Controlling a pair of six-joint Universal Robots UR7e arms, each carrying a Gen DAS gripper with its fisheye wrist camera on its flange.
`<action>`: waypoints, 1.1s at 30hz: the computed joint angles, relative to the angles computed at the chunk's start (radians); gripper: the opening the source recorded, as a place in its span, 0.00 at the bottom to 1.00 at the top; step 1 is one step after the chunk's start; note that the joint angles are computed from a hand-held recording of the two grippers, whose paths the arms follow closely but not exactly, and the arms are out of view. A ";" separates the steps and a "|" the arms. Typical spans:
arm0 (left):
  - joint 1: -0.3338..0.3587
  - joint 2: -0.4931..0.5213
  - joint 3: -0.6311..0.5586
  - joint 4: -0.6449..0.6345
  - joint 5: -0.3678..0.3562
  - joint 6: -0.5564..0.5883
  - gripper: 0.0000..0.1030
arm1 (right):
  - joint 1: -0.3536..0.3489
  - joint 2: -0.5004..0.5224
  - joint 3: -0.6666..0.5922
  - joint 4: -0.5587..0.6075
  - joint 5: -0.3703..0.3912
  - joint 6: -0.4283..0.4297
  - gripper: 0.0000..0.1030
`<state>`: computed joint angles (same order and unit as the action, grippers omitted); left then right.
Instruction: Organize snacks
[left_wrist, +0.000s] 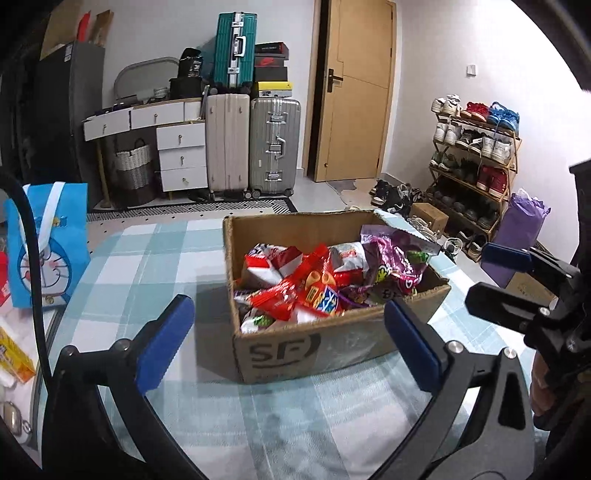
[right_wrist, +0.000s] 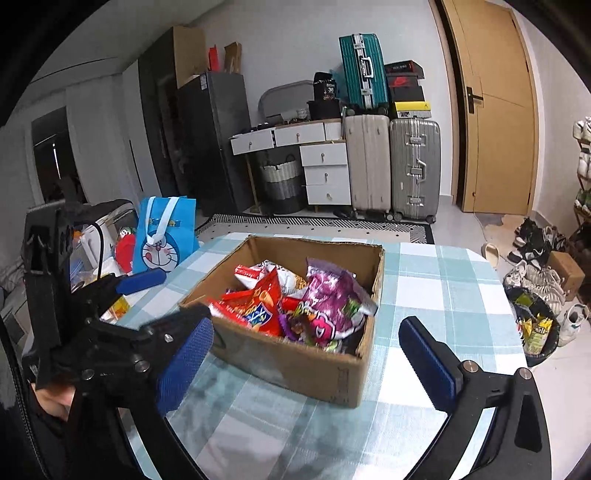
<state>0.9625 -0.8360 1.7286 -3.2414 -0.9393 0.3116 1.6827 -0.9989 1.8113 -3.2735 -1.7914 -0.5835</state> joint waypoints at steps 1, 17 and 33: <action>-0.002 -0.008 0.015 -0.011 0.004 -0.003 1.00 | -0.001 -0.006 0.016 -0.017 0.002 -0.004 0.99; -0.036 -0.090 0.210 -0.162 0.025 0.009 1.00 | -0.066 -0.043 0.207 -0.262 0.136 -0.046 0.99; -0.025 -0.062 0.297 -0.402 0.043 0.064 1.00 | -0.107 -0.049 0.292 -0.372 0.178 -0.065 1.00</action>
